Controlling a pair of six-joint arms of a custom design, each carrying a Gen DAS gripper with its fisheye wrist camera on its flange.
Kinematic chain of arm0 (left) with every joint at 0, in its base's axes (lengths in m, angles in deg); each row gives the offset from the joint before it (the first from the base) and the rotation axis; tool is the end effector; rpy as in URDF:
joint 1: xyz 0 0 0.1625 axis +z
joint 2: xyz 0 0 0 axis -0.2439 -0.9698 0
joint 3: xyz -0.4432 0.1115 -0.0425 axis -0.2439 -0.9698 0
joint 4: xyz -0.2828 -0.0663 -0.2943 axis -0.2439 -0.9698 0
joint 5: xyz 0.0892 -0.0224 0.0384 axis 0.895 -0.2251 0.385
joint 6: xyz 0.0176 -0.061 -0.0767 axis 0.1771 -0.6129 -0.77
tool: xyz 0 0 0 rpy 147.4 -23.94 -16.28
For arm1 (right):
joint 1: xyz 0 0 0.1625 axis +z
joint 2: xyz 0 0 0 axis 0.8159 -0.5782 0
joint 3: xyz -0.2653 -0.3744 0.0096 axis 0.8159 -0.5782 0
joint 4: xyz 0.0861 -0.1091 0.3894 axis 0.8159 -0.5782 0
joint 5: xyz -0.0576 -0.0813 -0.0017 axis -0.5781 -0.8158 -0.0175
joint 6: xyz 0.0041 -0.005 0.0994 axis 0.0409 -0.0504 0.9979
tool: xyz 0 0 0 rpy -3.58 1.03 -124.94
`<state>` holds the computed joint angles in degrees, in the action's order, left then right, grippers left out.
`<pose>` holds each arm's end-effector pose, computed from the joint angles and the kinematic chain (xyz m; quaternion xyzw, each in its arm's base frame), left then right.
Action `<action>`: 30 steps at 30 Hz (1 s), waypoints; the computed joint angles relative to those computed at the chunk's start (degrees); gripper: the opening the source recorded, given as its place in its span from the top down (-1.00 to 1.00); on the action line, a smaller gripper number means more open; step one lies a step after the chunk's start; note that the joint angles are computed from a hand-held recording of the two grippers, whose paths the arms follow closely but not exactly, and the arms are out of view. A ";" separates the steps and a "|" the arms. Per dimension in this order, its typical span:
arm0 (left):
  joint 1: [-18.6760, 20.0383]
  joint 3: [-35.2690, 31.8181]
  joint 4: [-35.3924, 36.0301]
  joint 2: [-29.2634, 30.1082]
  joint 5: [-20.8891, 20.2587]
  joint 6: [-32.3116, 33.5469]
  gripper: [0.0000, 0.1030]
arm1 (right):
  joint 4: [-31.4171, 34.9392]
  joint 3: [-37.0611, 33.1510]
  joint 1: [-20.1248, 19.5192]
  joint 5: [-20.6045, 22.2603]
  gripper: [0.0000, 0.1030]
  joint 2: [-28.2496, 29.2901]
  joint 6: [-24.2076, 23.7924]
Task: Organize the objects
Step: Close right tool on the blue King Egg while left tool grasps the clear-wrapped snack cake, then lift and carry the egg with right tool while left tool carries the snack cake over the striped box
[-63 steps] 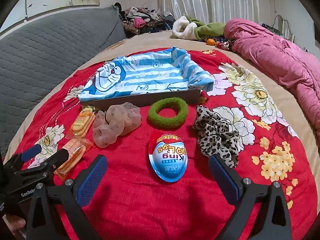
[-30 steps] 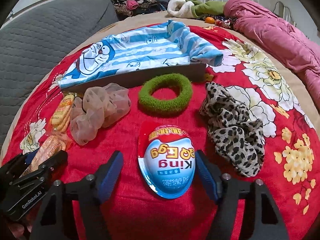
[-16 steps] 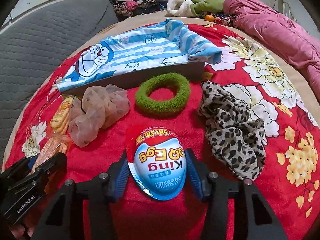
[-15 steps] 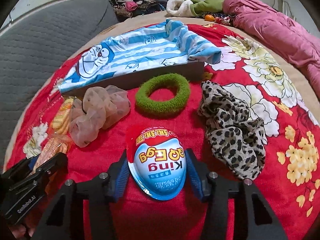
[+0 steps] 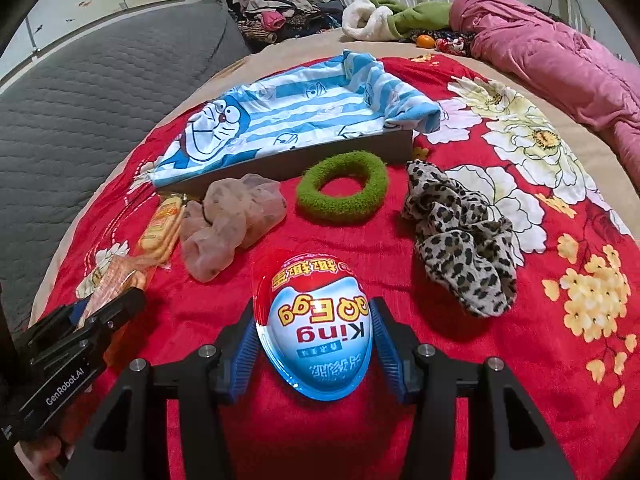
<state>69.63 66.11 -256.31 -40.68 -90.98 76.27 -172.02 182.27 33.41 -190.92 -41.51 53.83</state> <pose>-0.1596 -0.6127 0.0491 0.0606 0.8634 -0.3748 0.3323 0.0854 -0.6910 0.1143 0.2474 -0.9257 0.2056 0.1990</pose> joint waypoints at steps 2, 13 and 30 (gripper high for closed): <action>-0.47 0.65 0.45 -0.36 0.02 -0.87 0.22 | -0.34 0.84 0.10 0.35 -0.03 -0.68 -0.24; -3.67 3.37 -0.58 -1.41 3.98 -2.33 0.22 | -4.46 4.96 1.17 1.33 -0.03 -3.59 -2.46; -7.40 3.90 -0.27 -2.63 6.86 -4.35 0.21 | -8.85 8.21 2.52 3.93 -0.03 -7.15 -3.66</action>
